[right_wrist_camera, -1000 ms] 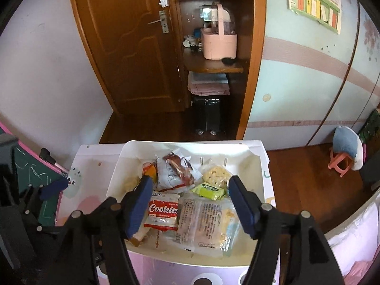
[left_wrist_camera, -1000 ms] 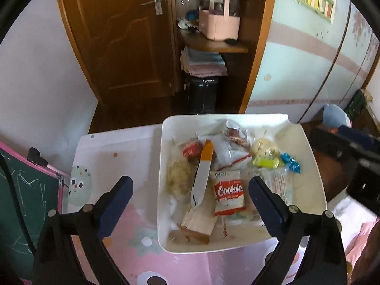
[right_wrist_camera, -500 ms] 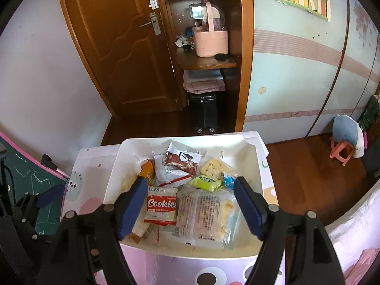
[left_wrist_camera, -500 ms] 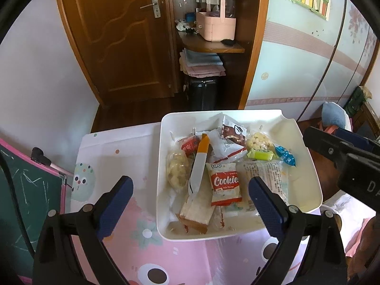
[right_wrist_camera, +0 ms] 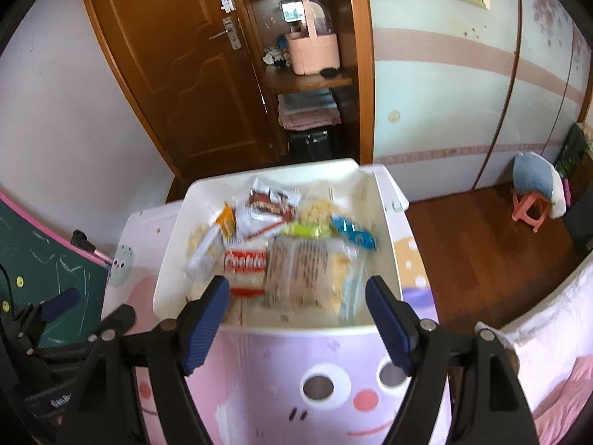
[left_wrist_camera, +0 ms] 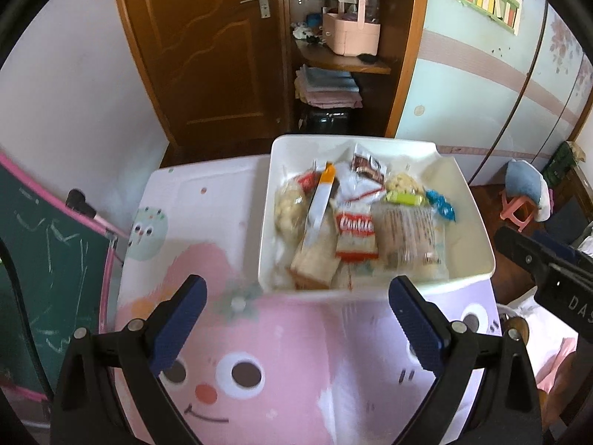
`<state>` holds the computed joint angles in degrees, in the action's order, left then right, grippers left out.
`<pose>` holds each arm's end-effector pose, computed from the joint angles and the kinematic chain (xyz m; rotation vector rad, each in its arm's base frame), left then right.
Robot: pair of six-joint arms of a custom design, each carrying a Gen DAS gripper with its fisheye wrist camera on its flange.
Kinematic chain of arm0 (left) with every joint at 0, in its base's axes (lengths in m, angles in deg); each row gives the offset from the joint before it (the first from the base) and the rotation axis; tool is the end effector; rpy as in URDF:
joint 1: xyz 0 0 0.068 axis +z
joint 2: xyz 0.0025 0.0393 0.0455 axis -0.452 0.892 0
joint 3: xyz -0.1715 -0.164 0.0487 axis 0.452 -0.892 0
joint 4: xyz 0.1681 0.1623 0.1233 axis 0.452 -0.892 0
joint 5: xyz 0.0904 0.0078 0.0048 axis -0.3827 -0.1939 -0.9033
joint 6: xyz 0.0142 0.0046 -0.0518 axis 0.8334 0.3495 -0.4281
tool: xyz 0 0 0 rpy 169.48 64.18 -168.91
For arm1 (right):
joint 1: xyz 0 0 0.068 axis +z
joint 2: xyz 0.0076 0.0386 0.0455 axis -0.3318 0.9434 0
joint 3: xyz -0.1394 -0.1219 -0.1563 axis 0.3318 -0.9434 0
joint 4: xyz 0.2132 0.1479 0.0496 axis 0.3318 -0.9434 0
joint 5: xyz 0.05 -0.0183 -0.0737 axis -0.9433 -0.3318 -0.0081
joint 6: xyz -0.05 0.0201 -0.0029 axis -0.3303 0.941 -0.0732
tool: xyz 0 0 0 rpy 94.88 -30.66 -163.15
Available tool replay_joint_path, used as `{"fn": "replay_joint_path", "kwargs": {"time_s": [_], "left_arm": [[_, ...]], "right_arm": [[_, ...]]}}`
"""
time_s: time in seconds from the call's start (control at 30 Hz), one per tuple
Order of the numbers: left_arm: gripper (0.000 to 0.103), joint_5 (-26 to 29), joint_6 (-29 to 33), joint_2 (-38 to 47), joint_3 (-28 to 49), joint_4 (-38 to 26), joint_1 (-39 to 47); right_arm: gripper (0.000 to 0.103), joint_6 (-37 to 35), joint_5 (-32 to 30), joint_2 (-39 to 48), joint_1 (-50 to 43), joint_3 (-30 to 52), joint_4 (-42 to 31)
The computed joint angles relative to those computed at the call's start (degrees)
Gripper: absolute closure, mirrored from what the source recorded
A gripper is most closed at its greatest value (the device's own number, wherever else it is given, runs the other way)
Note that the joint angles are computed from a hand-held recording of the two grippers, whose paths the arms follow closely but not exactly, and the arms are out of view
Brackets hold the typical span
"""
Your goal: Organize snacks
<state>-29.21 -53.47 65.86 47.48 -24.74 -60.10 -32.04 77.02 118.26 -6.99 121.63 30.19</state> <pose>0.2269 -0.1303 0.2885 -0.4101 2.5410 0.1327 0.2642 0.0637 0.3126 -0.3532 2.5289 0.2737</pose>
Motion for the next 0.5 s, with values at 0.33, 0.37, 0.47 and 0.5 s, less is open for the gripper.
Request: {"fn": "replay_joint_path", "kwargs": {"time_s": [0.33,0.37,0.47,0.5], "left_arm": [[0.005,-4.04,-19.88,-8.10,-4.19,-14.60,-17.68],[0.005,-4.35,-22.82,-8.68,-3.95,-16.94,-20.40],[0.005,-4.40,-30.61,-9.08,-2.14,-22.81,-27.44],[0.005,-3.98,-32.49,-9.10,-1.54,-24.11,-29.33]], "right_arm": [[0.022,-4.03,-3.26,-17.79,-2.59,-10.41,-11.21],[0.022,-4.44,-3.64,-19.42,-2.59,-10.44,-13.07],[0.022,-5.97,-4.43,-23.97,-2.55,-9.80,-18.27],[0.022,-6.10,-4.51,-25.59,-2.25,-9.08,-20.39]]}}
